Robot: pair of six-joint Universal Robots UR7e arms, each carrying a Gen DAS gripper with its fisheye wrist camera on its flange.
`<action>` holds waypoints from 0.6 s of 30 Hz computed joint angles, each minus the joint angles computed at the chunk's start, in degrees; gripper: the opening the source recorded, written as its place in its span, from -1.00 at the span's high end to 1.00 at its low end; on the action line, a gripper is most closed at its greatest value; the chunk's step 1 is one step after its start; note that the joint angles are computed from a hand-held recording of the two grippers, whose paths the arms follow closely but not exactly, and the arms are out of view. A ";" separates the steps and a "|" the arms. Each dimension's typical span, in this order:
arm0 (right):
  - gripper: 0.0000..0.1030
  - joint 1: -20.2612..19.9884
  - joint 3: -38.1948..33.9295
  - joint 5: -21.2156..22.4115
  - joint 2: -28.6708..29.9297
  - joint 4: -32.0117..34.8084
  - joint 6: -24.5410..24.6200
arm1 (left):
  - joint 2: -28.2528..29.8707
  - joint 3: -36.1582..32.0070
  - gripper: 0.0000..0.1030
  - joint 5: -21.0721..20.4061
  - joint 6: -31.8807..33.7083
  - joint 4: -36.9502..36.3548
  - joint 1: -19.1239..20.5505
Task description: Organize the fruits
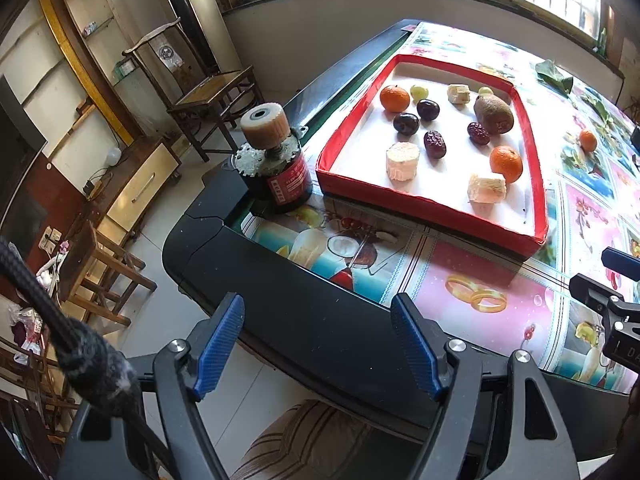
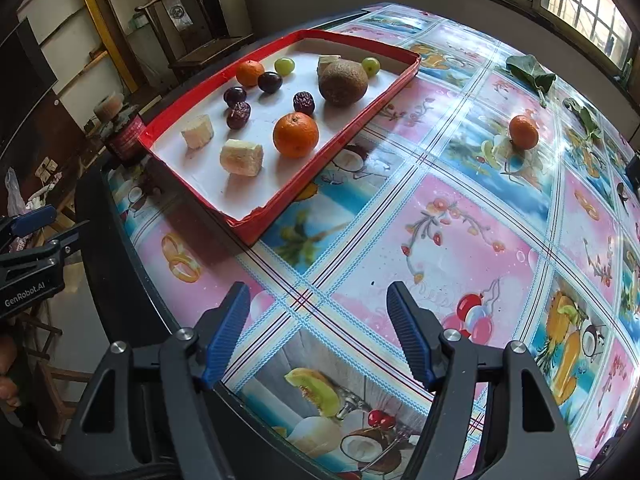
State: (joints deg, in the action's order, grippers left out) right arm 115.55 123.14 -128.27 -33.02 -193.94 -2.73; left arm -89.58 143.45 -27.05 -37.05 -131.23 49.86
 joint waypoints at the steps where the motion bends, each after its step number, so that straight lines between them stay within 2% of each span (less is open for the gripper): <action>1: -0.39 -0.04 0.00 0.03 -0.03 -0.16 -0.18 | -0.07 0.09 -0.47 0.03 -0.06 0.05 -0.22; 4: -0.39 -0.29 -0.07 0.44 -0.08 -0.83 -1.06 | -0.13 0.23 -0.47 -0.08 0.10 -0.20 -0.60; 8: -0.39 -0.76 -0.53 2.18 0.17 -3.30 -5.12 | -0.61 0.51 -0.47 -0.30 0.34 -0.60 -1.24; 12: -0.39 -1.60 -1.55 4.55 0.65 -8.00 -12.65 | -1.42 0.79 -0.47 -0.50 0.36 -0.89 -2.01; 14: -0.39 -2.44 -1.94 7.11 0.36 -9.41 -16.46 | -1.71 0.89 -0.47 -0.35 0.15 -1.16 -2.46; 18: -0.39 -3.15 -3.15 10.01 0.09 -9.98 -23.28 | -2.26 1.50 -0.48 0.98 -0.98 -0.90 -4.34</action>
